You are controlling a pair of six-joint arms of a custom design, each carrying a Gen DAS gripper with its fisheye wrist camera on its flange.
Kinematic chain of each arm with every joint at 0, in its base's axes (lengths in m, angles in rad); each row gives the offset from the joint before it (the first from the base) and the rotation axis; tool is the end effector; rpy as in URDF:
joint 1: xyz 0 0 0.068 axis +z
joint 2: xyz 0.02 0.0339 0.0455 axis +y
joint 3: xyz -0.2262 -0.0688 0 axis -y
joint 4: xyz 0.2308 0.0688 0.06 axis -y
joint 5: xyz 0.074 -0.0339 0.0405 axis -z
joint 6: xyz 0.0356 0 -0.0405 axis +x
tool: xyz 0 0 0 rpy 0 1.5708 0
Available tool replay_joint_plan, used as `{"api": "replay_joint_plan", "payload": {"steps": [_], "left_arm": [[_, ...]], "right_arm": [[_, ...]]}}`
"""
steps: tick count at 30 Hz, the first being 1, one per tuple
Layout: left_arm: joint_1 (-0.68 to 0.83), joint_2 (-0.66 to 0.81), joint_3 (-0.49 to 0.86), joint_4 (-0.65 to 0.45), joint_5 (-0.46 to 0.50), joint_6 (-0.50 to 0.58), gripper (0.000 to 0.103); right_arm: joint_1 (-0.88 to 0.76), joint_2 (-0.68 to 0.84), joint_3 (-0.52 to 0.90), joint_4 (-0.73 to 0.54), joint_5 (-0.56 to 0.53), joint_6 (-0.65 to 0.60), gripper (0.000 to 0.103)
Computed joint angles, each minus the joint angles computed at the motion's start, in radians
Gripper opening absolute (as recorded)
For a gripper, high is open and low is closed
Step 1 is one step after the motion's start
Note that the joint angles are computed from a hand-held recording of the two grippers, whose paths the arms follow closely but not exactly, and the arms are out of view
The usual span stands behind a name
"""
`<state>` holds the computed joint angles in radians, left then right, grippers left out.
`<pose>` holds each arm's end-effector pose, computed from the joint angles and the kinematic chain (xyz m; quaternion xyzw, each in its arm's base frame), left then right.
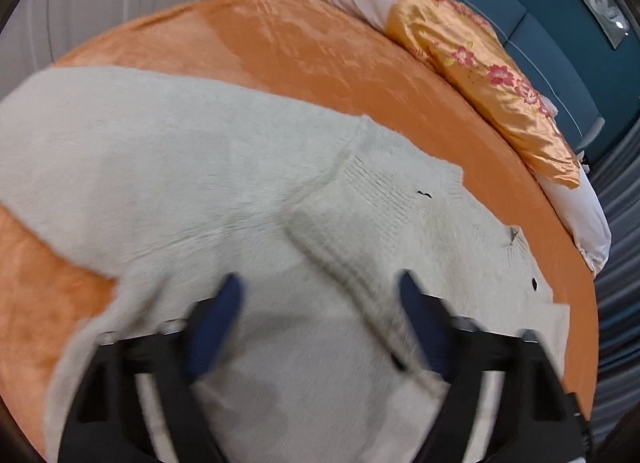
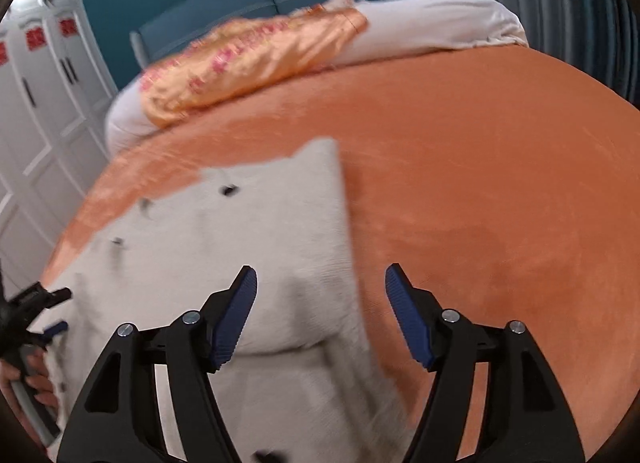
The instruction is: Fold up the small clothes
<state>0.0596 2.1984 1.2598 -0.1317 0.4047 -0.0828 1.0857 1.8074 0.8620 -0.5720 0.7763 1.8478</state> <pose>0.3890 0.0092 0.0522 -0.0179 0.9502 -0.1975 0.2403 0.1443 0.2202 0.0821 0.3535 0.8552 -0.0147 0.3789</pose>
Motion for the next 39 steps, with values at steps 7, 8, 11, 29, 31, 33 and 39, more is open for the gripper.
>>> {"api": "replay_joint_plan", "payload": {"steps": [7,8,11,29,31,33,39], "left_arm": [[-0.007,-0.102,-0.099,0.160,0.036,-0.022,0.007],[0.000,-0.157,-0.156,0.214,0.034,-0.015,0.007],[-0.010,-0.182,-0.225,0.288,-0.057,0.034,0.007],[0.076,-0.125,-0.257,0.266,-0.074,0.139,0.020],[0.159,-0.163,-0.267,0.243,-0.036,0.179,0.028],[0.248,-0.178,-0.245,0.210,-0.012,0.229,0.037],[0.494,0.023,0.140,0.022,-0.030,0.294,0.042]], "right_arm": [[0.003,-0.032,0.011,0.043,0.102,-0.110,0.004],[0.044,-0.065,0.012,-0.032,0.179,-0.026,0.003],[-0.005,0.009,0.019,-0.095,0.087,0.047,0.000],[-0.033,0.060,0.013,0.102,-0.113,-0.253,0.000],[-0.027,0.076,0.064,-0.062,-0.095,-0.148,0.000],[-0.025,0.088,0.065,-0.126,-0.116,-0.048,0.000],[0.143,0.183,0.356,-0.393,-0.046,0.104,0.006]]}}
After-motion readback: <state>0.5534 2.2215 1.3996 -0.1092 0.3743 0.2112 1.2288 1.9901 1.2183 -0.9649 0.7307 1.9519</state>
